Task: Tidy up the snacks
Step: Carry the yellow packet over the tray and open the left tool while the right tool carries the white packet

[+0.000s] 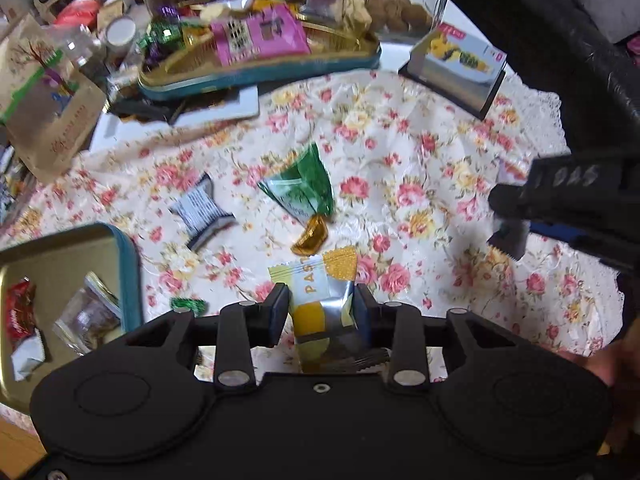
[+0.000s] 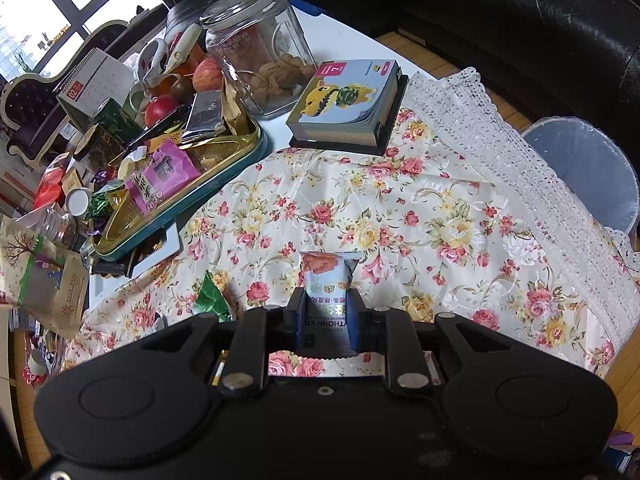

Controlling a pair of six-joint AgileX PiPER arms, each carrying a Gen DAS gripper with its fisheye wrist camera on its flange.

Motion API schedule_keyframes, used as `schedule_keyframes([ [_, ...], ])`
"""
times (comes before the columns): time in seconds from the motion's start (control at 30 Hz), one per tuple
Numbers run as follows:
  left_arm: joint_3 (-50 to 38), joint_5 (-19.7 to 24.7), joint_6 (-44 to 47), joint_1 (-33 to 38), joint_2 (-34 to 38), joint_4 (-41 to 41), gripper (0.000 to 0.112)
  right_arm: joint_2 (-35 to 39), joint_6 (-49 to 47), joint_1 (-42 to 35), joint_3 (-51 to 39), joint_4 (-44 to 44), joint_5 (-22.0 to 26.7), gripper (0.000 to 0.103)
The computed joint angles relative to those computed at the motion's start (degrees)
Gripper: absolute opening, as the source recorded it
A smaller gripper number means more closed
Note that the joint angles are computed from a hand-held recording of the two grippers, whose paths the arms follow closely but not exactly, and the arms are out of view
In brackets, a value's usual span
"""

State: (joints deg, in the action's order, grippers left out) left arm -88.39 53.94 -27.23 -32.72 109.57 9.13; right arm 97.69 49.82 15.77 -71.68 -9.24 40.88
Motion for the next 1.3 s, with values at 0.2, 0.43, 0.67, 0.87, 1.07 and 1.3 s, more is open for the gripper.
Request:
schedule_keyframes([
  [0.2,-4.91,3.16,3.24,1.53,-3.66,2.18,0.044,0.88,0.71,1.27,-1.09,-0.57,0.63,0.022],
  [0.43,-7.13,4.06,4.36,7.34,-5.90,4.18,0.044,3.10,1.74,3.90,-3.70,-1.81,1.88,0.022],
  [0.67,-5.13,6.14,3.11,14.56,-5.45,2.47,0.044,6.73,3.52,7.25,-7.28,-3.71,3.93,0.022],
  [0.87,-2.50,6.00,3.57,20.94,-7.85,-1.15,0.044,10.30,4.97,11.79,-11.41,-5.45,6.09,0.022],
  [1.07,-0.46,5.67,2.12,26.31,-9.60,1.40,0.044,14.29,4.68,17.12,-17.72,-6.42,7.54,0.022],
  [1.3,-0.39,8.53,1.52,34.94,-8.25,1.60,0.044,18.48,1.58,22.60,-24.65,-6.44,8.41,0.022],
])
